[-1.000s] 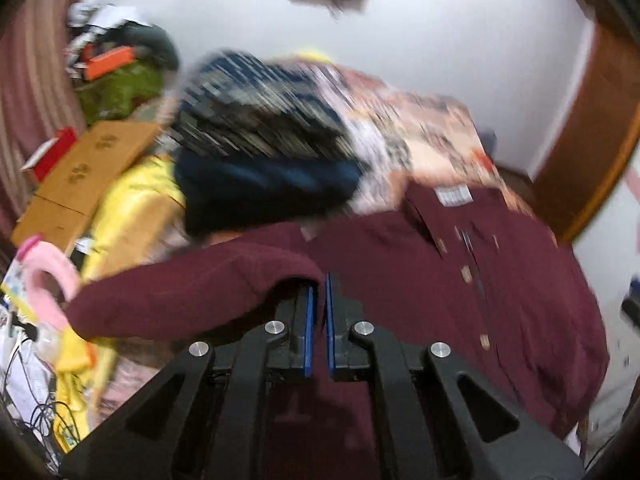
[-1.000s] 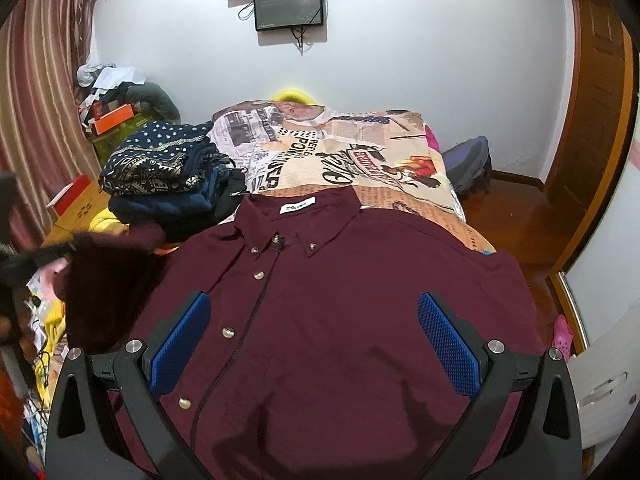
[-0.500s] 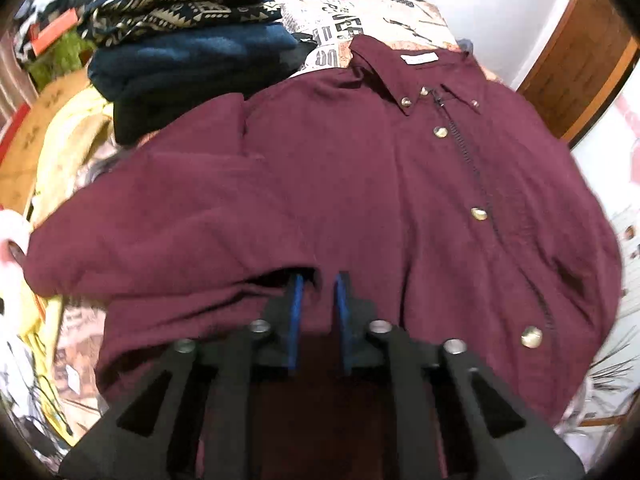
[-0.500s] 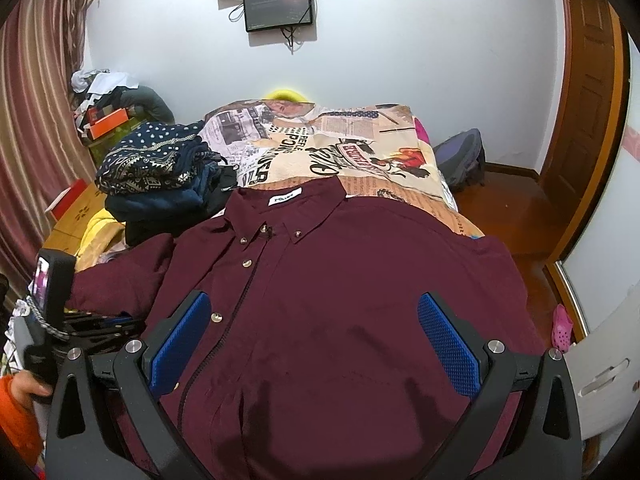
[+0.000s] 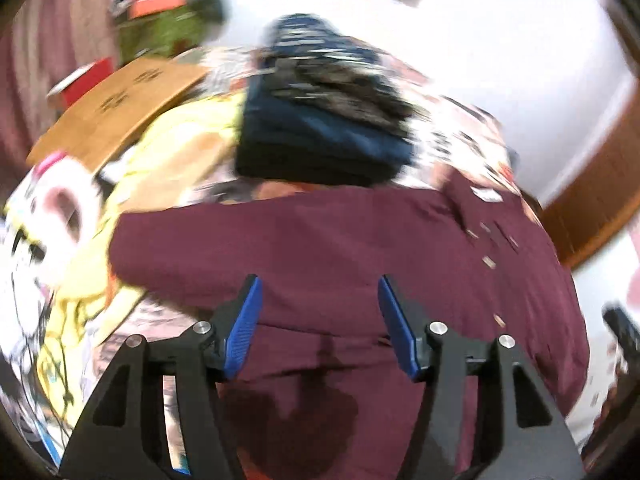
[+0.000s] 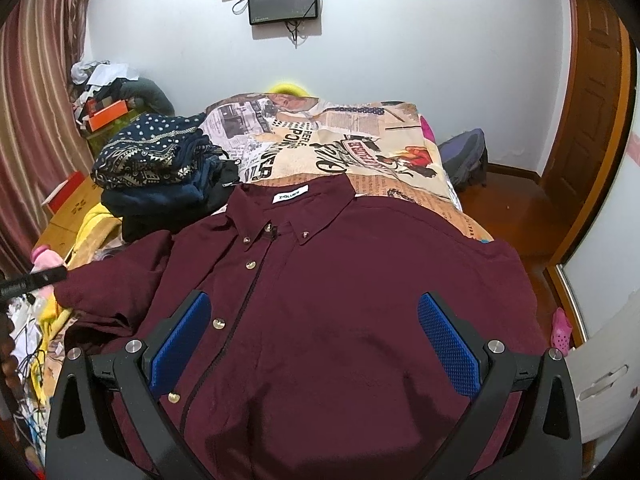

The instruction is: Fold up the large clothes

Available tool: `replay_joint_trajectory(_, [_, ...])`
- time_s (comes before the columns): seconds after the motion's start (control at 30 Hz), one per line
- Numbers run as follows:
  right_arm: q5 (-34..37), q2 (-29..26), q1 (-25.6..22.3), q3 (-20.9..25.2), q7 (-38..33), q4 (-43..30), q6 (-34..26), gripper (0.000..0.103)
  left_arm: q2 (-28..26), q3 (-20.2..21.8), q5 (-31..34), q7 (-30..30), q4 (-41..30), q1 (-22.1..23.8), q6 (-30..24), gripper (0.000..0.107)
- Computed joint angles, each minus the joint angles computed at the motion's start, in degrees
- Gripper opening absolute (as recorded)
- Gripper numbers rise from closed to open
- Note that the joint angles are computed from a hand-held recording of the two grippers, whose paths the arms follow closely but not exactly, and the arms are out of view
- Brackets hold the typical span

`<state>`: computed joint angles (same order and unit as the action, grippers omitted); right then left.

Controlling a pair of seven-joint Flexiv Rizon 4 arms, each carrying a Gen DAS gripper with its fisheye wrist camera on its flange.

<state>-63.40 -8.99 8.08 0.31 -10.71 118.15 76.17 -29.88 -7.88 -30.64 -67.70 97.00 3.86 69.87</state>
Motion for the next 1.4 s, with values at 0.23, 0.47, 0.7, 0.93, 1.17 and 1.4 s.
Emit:
replay_joint_trajectory(0.23, [0.51, -1.15, 0.83, 0.1, 0.48, -1.5, -3.01, 0.103, -6.21, 1.69, -2.63, -12.68, -5.08, 3.35, -7.24, 0.059])
replay_joint_trajectory(0.47, [5.02, -2.52, 1.92, 0.41, -2.83, -3.02, -5.77, 0.103, -11.61, -1.6, -7.87, -13.9, -8.01, 5.94, -11.86, 0.059])
replay_joint_trajectory(0.7, [8.38, -3.3, 3.1, 0.26, -5.93, -3.73, -7.36, 0.103, -15.81, -2.93, -8.39, -14.34, -12.27, 5.54, -10.38, 0.059])
replay_joint_trajectory(0.93, [8.12, -2.54, 2.73, -0.4, -5.4, -2.7, -6.0, 0.103, -15.67, 3.84, 3.33, -17.17, -16.56, -0.06, -6.55, 0.011])
replay_joint_trajectory(1.17, [1.89, -0.39, 0.46, -1.49, -0.42, -0.37, -2.92, 0.103, -10.41, 0.72, 8.3, -11.9, -15.88, -1.52, 1.96, 0.006])
replay_joint_trajectory(1.4, [-5.31, 2.18, -3.74, -1.59, 5.23, 2.29, -0.1, 0.103, -7.61, -7.94, 4.27, -1.08, -18.5, -2.62, 4.51, 0.004])
